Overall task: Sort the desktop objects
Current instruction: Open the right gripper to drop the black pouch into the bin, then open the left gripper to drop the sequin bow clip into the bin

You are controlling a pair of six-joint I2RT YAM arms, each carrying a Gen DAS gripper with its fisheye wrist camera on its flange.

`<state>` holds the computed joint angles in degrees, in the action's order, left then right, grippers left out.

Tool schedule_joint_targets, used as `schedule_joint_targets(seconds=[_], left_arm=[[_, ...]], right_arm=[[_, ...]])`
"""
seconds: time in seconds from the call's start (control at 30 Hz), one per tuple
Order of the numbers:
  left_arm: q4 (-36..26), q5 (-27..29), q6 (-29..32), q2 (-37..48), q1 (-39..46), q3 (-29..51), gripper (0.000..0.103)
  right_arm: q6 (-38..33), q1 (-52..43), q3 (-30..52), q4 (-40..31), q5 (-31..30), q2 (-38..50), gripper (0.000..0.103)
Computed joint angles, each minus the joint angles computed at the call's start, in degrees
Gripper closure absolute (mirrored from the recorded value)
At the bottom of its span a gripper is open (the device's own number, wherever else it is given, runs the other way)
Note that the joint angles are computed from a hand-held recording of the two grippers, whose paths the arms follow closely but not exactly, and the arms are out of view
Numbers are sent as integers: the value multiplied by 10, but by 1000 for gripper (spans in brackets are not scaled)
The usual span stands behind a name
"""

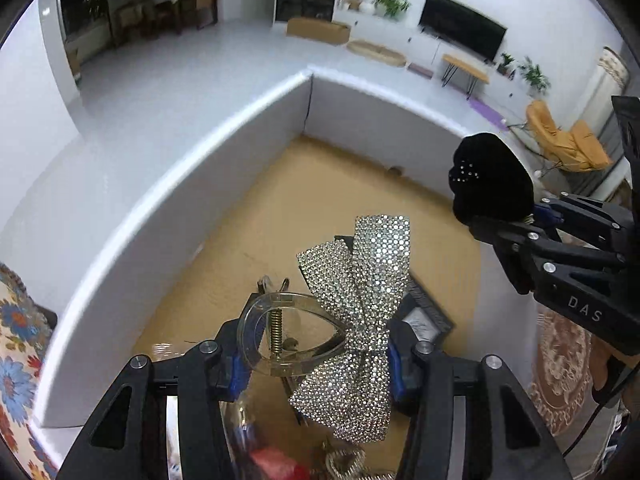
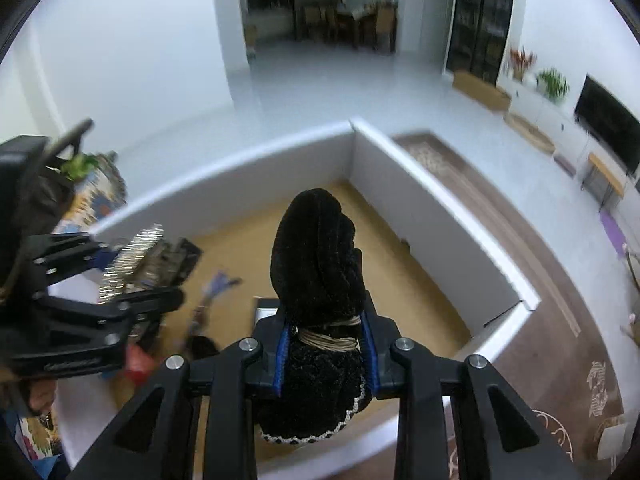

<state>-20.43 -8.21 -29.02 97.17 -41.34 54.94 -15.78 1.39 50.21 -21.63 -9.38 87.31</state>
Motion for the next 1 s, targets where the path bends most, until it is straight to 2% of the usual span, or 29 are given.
schedule_joint_targets(seconds=[0.1, 0.3, 0.33, 0.37, 0.4, 0.43, 0.5, 0.53, 0.67, 0.77, 0.8, 0.83, 0.9, 1.0], left_arm=[[22, 17, -2, 54, 15, 5, 52], [44, 31, -10, 106, 21, 4, 51], [41, 36, -13, 112, 22, 7, 51], [36, 40, -22, 117, 23, 11, 51], [26, 37, -34, 122, 18, 22, 48], [22, 30, -41, 118, 16, 21, 40], [7, 6, -61, 107, 7, 22, 25], [-3, -7, -72, 97, 1, 22, 23], [-77, -62, -130, 21, -38, 16, 22], [-147, -118, -192, -67, -86, -5, 4], [-189, -154, -242, -100, -119, -14, 0], [-223, -178, -275, -108, -134, -7, 0], [-278, -203, -343, -131, -167, -12, 0], [-329, -226, -437, -188, -228, -43, 0]], right_arm=[[-18, -10, 28, 32, 11, 86, 73], [-33, -45, 56, 54, -8, 166, 70], [-34, -48, 64, 48, -10, 174, 61], [-35, -49, 71, 45, -11, 181, 40], [-35, -47, 71, 46, -10, 181, 29], [-36, -47, 70, 47, -10, 178, 16], [-37, -50, 70, 46, -13, 165, 14], [-34, -50, 70, 41, -12, 155, 13], [-46, -59, 65, -38, -32, 70, 11], [-90, -59, 64, -124, -45, -13, 3], [-95, -58, 60, -137, -49, -30, 2], [-98, -59, 56, -153, -54, -46, 2], [-95, -53, 29, -164, -59, -84, 2], [-88, -35, -23, -159, -59, -139, 2]])
